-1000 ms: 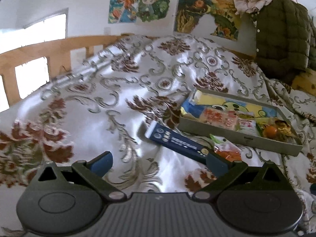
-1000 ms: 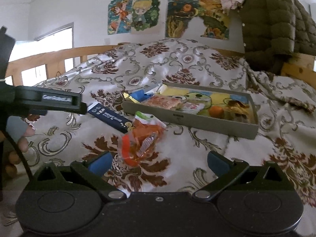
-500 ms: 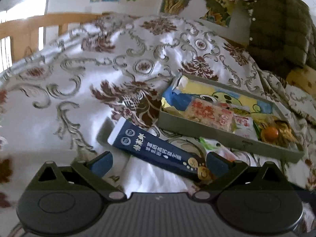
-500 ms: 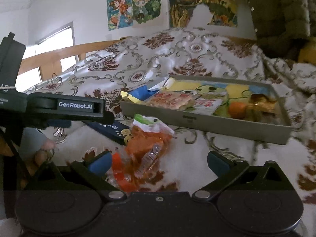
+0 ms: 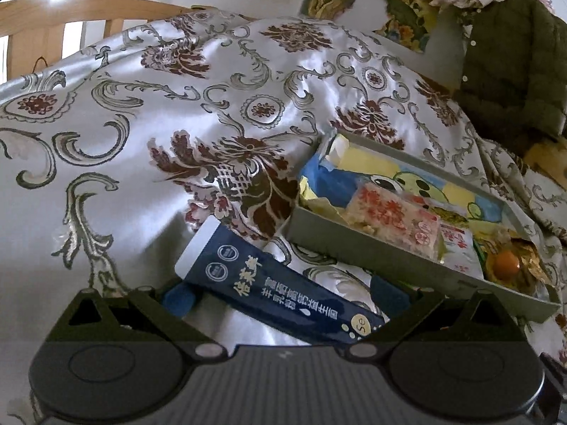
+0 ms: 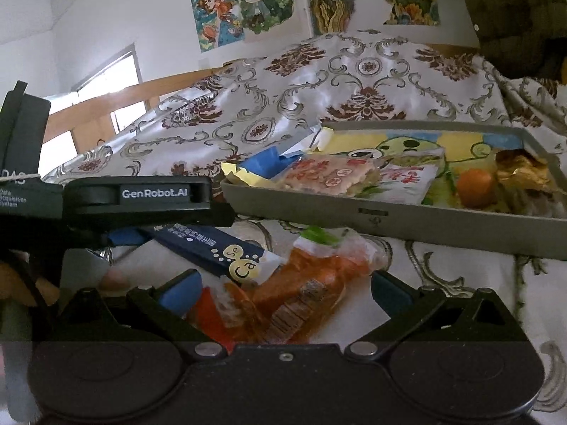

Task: Organize snacks
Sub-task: 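Grasp the dark blue stick packet with the left tool while the right tool grasps the orange snack bag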

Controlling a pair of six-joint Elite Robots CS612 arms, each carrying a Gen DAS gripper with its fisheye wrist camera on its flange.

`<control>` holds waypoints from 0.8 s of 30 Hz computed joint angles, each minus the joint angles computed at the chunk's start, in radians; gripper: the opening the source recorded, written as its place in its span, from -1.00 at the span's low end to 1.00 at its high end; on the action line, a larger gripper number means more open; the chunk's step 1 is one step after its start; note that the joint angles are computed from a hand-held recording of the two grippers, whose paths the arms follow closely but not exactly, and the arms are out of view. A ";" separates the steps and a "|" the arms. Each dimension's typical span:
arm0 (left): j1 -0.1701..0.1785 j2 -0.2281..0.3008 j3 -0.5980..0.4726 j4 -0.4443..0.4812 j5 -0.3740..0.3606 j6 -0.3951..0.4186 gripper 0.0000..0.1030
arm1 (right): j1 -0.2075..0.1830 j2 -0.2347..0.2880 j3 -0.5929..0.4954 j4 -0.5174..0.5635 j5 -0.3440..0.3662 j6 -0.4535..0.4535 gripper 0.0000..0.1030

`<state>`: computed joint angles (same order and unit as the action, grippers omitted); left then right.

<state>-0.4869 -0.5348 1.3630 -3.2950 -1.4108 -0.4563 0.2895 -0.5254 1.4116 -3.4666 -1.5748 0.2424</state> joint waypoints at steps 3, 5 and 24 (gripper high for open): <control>-0.005 0.005 -0.011 0.014 0.021 0.000 0.99 | -0.004 0.003 -0.003 0.011 0.019 0.016 0.89; -0.009 0.007 -0.016 0.026 0.038 0.011 0.99 | -0.010 0.003 0.000 0.013 0.039 0.039 0.79; -0.037 -0.008 -0.002 0.044 0.121 0.085 0.08 | -0.017 -0.021 0.034 0.008 0.053 0.085 0.38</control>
